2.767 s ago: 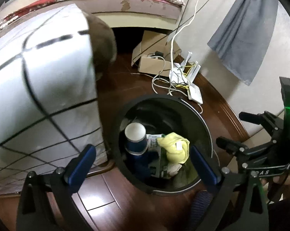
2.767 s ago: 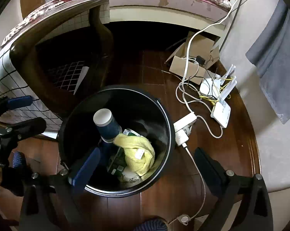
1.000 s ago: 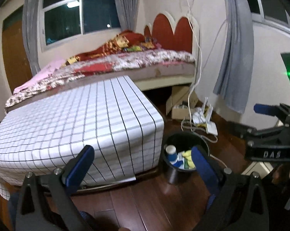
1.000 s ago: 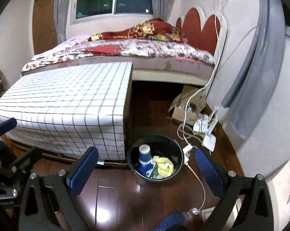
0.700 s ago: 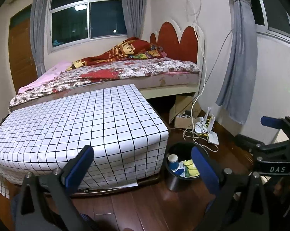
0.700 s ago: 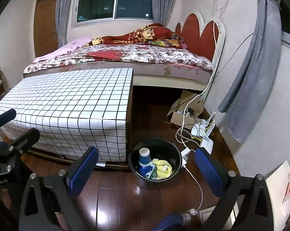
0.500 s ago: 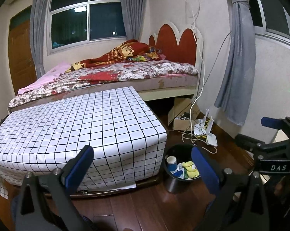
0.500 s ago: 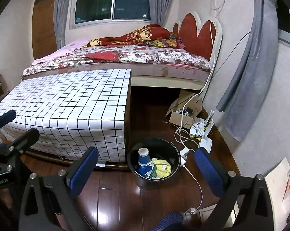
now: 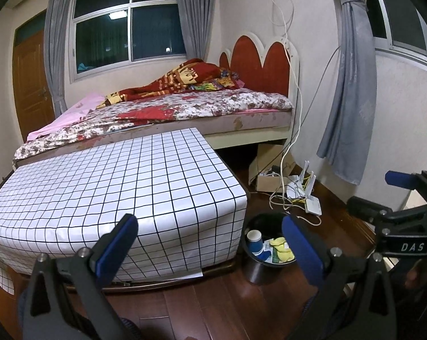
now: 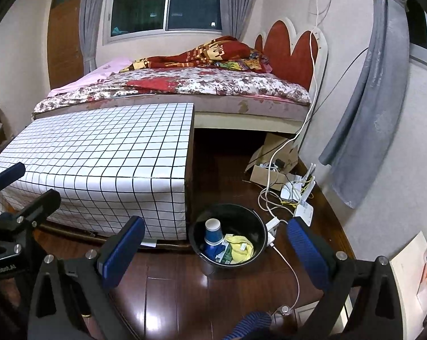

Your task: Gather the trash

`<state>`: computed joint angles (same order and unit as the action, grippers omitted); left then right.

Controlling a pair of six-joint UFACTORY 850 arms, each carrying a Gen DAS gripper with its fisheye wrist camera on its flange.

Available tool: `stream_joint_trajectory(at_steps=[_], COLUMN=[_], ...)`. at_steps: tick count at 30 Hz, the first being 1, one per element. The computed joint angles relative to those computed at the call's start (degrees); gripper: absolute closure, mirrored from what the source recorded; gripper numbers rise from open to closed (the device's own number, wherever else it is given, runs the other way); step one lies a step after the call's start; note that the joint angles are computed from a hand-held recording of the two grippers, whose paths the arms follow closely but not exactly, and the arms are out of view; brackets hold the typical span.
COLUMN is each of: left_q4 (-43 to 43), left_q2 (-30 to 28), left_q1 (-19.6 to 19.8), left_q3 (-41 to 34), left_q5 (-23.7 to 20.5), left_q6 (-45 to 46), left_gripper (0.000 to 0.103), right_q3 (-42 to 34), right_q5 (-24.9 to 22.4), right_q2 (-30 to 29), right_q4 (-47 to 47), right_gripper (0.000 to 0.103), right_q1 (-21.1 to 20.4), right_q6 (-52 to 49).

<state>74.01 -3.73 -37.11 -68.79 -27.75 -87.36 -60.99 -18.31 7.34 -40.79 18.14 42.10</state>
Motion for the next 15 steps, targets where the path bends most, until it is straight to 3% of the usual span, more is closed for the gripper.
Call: stream_joint_trajectory(at_steps=[15], left_q4=[0.05], left_q2=[-0.05], left_q1=[0.12], left_q3=[-0.12], left_q5=[-0.07], left_q6=[0.86], left_gripper=[0.001], right_q3=[0.06], right_q5=[0.06], right_q2=[0.16], right_q4=[-0.84], right_gripper=[0.001], right_q1=[0.19], right_q6=[0.58])
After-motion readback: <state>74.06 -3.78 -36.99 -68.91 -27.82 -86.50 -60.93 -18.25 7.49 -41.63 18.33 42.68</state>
